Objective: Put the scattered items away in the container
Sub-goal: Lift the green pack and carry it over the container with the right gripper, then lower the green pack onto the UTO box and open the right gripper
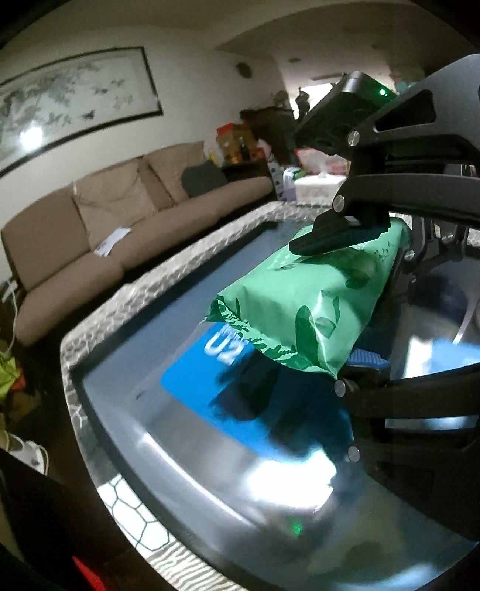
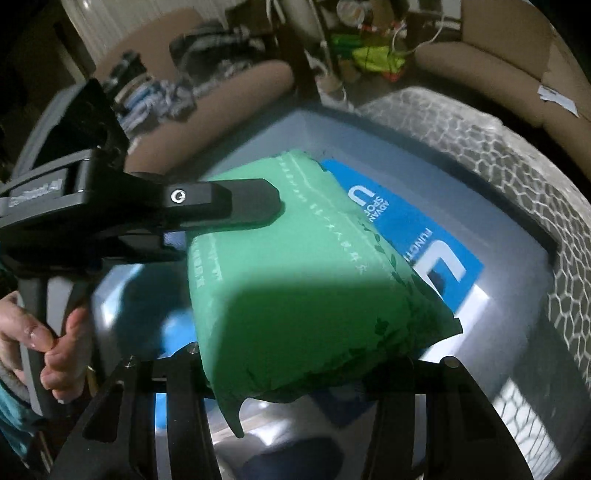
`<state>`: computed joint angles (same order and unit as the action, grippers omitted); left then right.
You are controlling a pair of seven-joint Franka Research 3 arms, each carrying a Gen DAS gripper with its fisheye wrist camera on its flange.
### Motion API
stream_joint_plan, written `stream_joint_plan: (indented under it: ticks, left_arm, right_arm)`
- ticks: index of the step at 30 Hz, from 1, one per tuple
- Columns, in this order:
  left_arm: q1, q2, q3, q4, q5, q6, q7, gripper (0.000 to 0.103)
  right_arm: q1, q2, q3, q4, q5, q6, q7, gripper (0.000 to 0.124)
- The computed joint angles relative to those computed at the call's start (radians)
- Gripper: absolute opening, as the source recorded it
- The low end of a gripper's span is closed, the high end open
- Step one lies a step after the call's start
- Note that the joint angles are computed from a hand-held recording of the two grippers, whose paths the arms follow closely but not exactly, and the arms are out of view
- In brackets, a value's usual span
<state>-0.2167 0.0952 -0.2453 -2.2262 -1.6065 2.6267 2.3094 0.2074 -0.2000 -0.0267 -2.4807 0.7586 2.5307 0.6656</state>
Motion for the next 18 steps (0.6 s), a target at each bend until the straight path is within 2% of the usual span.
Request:
stream_joint_plan:
  ticks: [4,7,12,18]
  left_arm:
    - [0.005,0.040,-0.001,0.014,-0.008,0.015,0.012,0.044]
    - [0.007,0.069,-0.006,0.027,-0.013,0.023,0.002,0.045]
    - [0.011,0.100,-0.014,0.042,0.009,0.044,-0.038,0.049]
    - [0.007,0.073,-0.027,0.025,0.183,0.062,-0.161,0.062]
  right_arm:
    - [-0.010,0.074,0.008,0.064,-0.036,-0.021,0.040,0.050]
    - [-0.020,0.086,0.028,0.077,-0.133,-0.009,0.106,0.051]
    - [-0.017,0.081,0.039,0.077,-0.200,-0.003,0.187,0.051]
    - [-0.019,0.050,0.060,0.046,-0.350,0.025,0.319,0.053]
